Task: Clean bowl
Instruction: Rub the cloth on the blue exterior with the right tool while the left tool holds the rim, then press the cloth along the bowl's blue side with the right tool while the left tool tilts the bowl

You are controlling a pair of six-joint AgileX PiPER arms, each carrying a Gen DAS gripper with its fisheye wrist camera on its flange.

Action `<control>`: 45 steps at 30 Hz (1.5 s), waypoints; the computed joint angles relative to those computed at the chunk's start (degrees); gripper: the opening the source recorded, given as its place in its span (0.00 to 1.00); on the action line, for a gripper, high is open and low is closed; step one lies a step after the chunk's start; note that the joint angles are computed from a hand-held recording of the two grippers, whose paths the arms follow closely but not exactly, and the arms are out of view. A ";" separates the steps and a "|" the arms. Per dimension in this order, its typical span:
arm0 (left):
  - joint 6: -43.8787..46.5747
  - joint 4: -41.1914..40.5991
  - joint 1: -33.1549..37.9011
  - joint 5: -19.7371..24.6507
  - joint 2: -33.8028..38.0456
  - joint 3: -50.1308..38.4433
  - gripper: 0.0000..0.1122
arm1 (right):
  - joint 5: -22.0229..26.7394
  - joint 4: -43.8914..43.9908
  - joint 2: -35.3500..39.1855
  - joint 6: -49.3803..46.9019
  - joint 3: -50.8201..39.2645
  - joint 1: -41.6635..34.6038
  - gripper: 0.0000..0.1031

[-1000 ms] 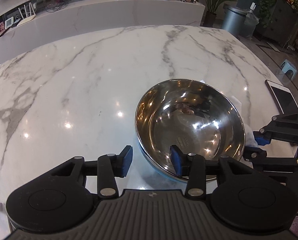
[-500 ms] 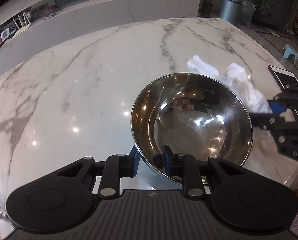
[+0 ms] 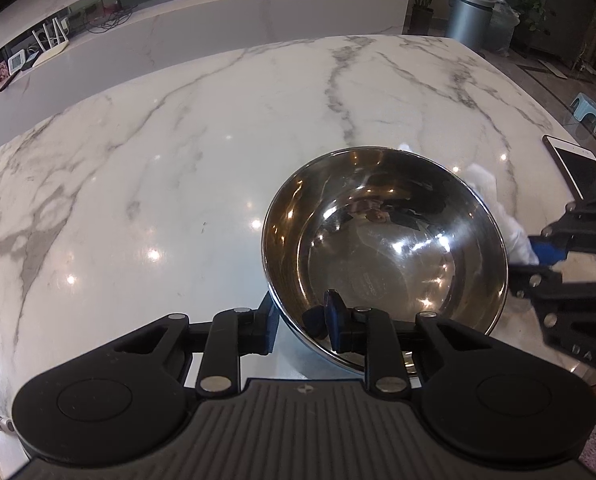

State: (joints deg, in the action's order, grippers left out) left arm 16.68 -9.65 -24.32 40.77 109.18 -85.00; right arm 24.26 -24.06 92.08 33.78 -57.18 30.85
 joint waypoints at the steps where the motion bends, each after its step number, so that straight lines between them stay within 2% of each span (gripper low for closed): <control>1: -0.07 0.03 -0.01 0.03 0.02 -0.04 0.20 | 0.53 1.37 0.48 -1.22 -0.44 0.14 0.12; 4: -0.05 -0.07 0.05 0.10 0.03 -0.07 0.20 | 1.82 3.48 1.52 -3.35 -1.42 0.65 0.12; 15: 0.04 -0.35 0.23 0.15 0.14 -0.14 0.20 | 3.98 2.38 -0.12 -0.65 -1.62 1.69 0.12; 25: -0.31 -0.05 0.04 -0.01 0.25 -0.20 0.20 | 1.42 -11.70 -5.17 14.63 1.30 1.73 0.12; 35: -1.35 0.52 -0.14 -0.56 0.38 -0.14 0.20 | 3.78 -11.13 -2.48 15.15 -0.63 2.92 0.12; 45: -1.66 0.61 -0.14 -0.85 0.30 0.07 0.20 | 2.92 -5.99 0.50 9.66 -1.34 2.73 0.12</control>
State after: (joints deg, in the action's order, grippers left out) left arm 15.02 -9.04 -24.46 39.91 109.48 -84.93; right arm 27.18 -30.06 92.58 43.45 -58.51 33.58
